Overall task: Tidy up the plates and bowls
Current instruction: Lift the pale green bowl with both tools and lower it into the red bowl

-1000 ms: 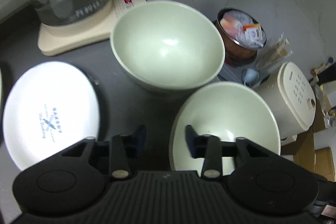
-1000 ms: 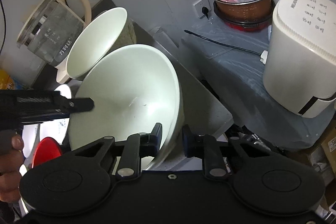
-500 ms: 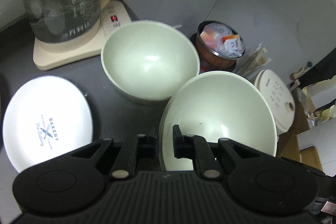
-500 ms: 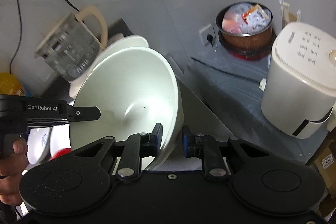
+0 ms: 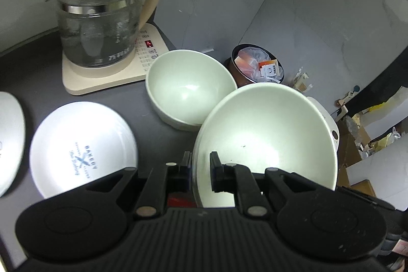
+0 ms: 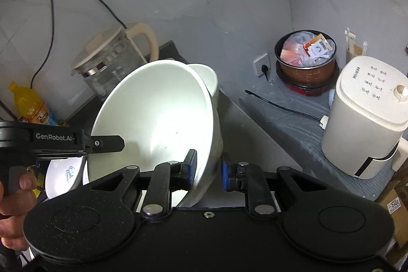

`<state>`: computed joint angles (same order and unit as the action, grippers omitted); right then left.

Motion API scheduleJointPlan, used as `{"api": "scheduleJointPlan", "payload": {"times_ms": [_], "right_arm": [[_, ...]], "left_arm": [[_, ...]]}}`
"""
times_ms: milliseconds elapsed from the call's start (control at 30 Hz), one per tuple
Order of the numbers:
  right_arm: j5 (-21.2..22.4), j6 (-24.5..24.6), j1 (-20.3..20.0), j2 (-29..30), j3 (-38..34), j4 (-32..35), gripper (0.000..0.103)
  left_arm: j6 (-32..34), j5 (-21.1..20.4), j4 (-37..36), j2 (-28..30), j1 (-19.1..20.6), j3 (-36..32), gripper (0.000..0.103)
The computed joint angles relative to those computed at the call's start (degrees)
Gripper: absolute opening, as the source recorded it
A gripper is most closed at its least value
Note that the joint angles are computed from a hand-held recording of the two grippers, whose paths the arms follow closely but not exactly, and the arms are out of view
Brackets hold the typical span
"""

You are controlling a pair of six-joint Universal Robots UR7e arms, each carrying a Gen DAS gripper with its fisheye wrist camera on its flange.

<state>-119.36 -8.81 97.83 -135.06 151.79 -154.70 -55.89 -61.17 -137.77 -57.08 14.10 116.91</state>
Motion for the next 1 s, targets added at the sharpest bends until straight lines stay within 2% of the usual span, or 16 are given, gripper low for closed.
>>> {"api": "scheduleJointPlan", "payload": {"times_ms": [267,567,733,1000], "right_arm": [[-9.5,9.4,12.2,5.2,0.7,-0.8,0.020],[-18.3,22.5,23.9,10.1,0.3,4.3,0.021],[-21.5,29.8,28.5,12.0,0.2,8.3,0.021],[-22.5,41.3,32.9,12.9,0.2,18.0,0.021]], "left_arm": [[-0.7,-0.5,1.3,-6.0,-1.3,4.1,0.012],[-0.4,-2.1,2.4,-12.1,-2.0,8.3,0.012],[-0.4,-3.4,3.0,-14.9,-2.5,10.5,0.012],[-2.0,-6.2,5.0,-18.9,-2.9,13.9,0.012]]}}
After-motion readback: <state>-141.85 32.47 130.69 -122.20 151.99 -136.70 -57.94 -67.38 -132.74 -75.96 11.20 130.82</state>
